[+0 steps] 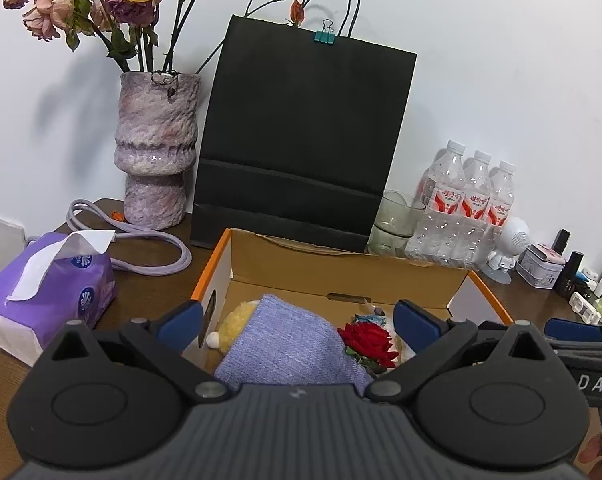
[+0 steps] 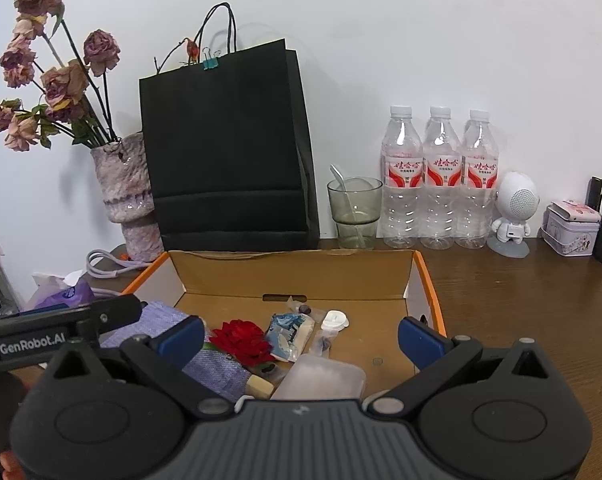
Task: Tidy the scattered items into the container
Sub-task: 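Withdraw both open tools from the box back toward the table items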
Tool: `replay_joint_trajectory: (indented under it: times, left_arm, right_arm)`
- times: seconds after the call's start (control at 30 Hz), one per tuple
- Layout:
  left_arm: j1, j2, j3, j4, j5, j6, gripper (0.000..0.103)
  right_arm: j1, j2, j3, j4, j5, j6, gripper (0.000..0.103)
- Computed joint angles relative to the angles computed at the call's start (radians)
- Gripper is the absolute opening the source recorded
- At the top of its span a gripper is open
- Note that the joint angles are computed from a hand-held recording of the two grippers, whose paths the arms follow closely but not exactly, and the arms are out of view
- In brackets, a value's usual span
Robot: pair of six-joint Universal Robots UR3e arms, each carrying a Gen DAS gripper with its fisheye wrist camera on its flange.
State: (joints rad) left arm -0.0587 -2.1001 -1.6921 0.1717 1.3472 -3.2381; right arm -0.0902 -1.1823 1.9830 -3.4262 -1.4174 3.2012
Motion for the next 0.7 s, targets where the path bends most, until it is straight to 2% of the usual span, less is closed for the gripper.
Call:
replay_joint_trajectory:
  times: [0.17, 0.3, 0.37, 0.53, 0.7]
  left_arm:
    - [0.010, 0.027, -0.033, -0.006, -0.016, 0.016, 0.103]
    - [0.063, 0.100, -0.168, 0.029, -0.093, 0.093, 0.103]
    - [0.091, 0.143, -0.254, 0.055, -0.112, 0.143, 0.103]
    - [0.193, 0.268, -0.471, 0.090, -0.172, 0.249, 0.103]
    - [0.296, 0.384, -0.663, 0.099, -0.236, 0.344, 0.103]
  right_arm:
    - [0.005, -0.002, -0.004, 0.010, -0.009, 0.001, 0.103]
    - [-0.013, -0.046, 0.058, -0.003, 0.021, -0.010, 0.103]
    - [-0.025, -0.078, 0.123, -0.026, 0.040, -0.033, 0.103]
    - [-0.005, -0.138, 0.305, -0.106, 0.011, -0.087, 0.103]
    - [0.048, -0.180, 0.485, -0.202, 0.011, -0.095, 0.103]
